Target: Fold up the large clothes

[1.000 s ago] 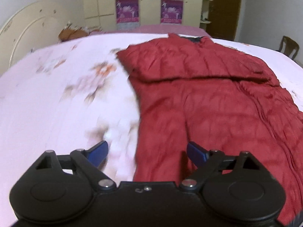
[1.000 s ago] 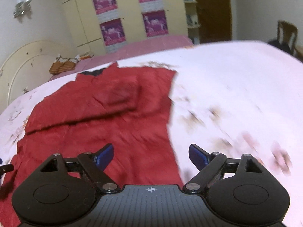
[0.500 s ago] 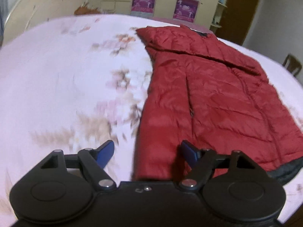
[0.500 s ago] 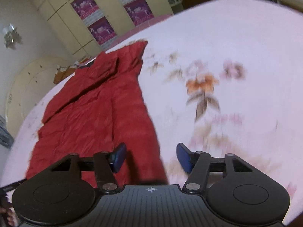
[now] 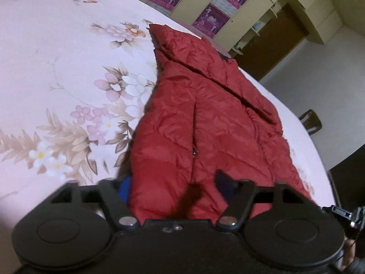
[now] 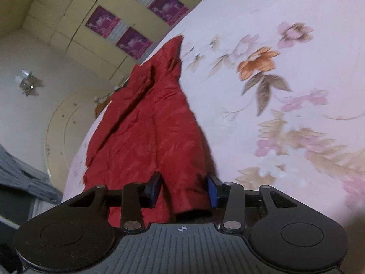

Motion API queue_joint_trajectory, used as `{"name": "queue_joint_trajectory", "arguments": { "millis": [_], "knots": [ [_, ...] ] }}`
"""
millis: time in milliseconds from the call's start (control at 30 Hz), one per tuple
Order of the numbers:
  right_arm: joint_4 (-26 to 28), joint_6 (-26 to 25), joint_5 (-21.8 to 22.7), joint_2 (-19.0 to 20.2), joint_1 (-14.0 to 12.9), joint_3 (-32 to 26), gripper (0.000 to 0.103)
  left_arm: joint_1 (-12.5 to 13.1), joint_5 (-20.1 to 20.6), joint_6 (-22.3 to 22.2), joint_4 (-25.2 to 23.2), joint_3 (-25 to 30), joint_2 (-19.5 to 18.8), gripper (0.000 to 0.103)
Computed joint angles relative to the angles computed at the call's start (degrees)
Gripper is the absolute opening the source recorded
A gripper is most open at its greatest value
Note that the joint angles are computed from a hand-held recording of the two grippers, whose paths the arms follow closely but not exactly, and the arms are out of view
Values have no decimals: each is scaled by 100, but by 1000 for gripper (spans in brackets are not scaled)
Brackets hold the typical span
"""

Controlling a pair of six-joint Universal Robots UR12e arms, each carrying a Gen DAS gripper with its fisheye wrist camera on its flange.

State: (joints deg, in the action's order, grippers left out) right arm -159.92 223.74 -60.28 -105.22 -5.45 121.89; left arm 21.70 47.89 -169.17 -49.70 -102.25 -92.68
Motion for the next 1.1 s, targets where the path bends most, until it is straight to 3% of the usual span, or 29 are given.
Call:
{"name": "queue_joint_trajectory", "arguments": {
  "millis": [33, 67, 200, 300, 433, 633, 867, 967, 1100],
  "knots": [
    [23, -96, 170, 23, -29, 2, 25, -3, 10, 47, -47, 11, -6, 16],
    [118, -236, 278, 20, -37, -4, 14, -1, 49, 26, -119, 21, -6, 13],
    [-257, -353, 359, -75, -53, 109, 11, -15, 173, -169, 157, -97, 47, 12],
    [90, -348, 137, -77, -22, 97, 10, -51, 182, -317, 276, -97, 6, 10],
    [-59, -277, 179, -115, -34, 116, 9, -34, 186, -411, 411, -139, 55, 8],
    [-232, -425, 257, -76, -87, -42, 9, 36, -48, -1022, 719, -172, 70, 7],
    [-640, -681, 222, 258, -34, -606, 9, -36, -268, -1753, 1625, 157, -58, 6],
    [-543, -1003, 81, 476, -2, -1014, 9, -108, -329, -2288, 2110, 455, -290, 6],
    [-602, -1080, 25, 926, -11, -1587, 9, -330, -222, -2599, 2418, 1104, -776, 7]
  ]
}}
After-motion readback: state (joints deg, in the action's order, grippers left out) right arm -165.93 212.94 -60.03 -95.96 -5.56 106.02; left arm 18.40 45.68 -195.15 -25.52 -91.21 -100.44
